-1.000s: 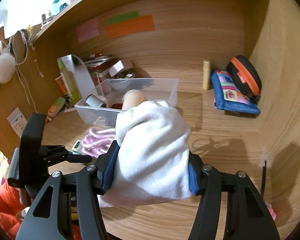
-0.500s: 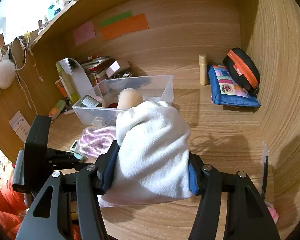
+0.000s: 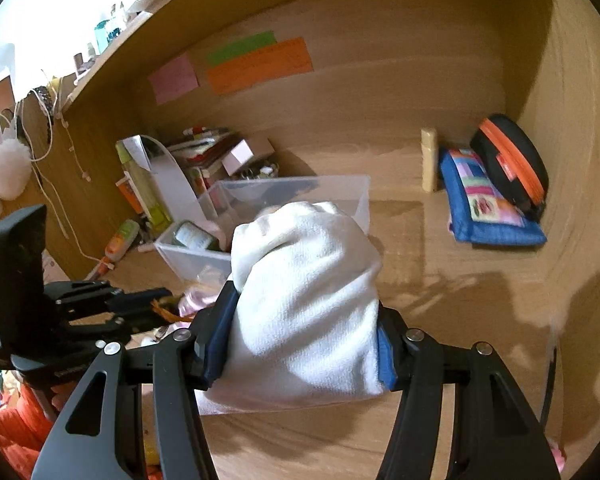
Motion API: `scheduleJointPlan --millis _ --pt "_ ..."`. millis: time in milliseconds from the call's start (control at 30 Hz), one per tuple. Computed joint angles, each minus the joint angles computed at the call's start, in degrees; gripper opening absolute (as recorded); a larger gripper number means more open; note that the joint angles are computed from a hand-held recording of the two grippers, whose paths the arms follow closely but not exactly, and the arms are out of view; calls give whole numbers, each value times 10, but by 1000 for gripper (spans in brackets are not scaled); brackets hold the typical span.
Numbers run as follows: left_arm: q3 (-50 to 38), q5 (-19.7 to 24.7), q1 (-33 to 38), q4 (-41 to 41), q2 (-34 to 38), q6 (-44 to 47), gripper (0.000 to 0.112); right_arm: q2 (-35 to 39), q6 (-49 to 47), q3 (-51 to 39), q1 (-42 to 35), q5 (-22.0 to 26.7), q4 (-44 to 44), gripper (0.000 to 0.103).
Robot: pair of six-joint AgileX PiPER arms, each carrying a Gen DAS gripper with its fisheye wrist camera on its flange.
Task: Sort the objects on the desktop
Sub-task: 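Carry the white bag and gourd charm into the clear box and release both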
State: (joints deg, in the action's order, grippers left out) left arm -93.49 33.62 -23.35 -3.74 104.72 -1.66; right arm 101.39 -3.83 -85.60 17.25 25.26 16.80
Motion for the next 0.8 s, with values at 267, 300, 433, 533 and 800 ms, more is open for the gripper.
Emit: scheduleJointPlan --millis 267,300,433,533,800 --pt "-61 10 34 8 18 -10 18 51 29 -106 10 31 -36 54" --pt "-74 14 40 3 26 -7 18 63 32 -127 10 40 -40 54" --pt "-129 31 57 -4 60 -5 18 107 51 -203 9 74 -60 54" --pt "-170 50 66 -13 89 3 18 154 62 -280 7 113 -70 54" --pt "-296 118 76 -26 184 4 18 299 81 -506 7 243 -105 54"
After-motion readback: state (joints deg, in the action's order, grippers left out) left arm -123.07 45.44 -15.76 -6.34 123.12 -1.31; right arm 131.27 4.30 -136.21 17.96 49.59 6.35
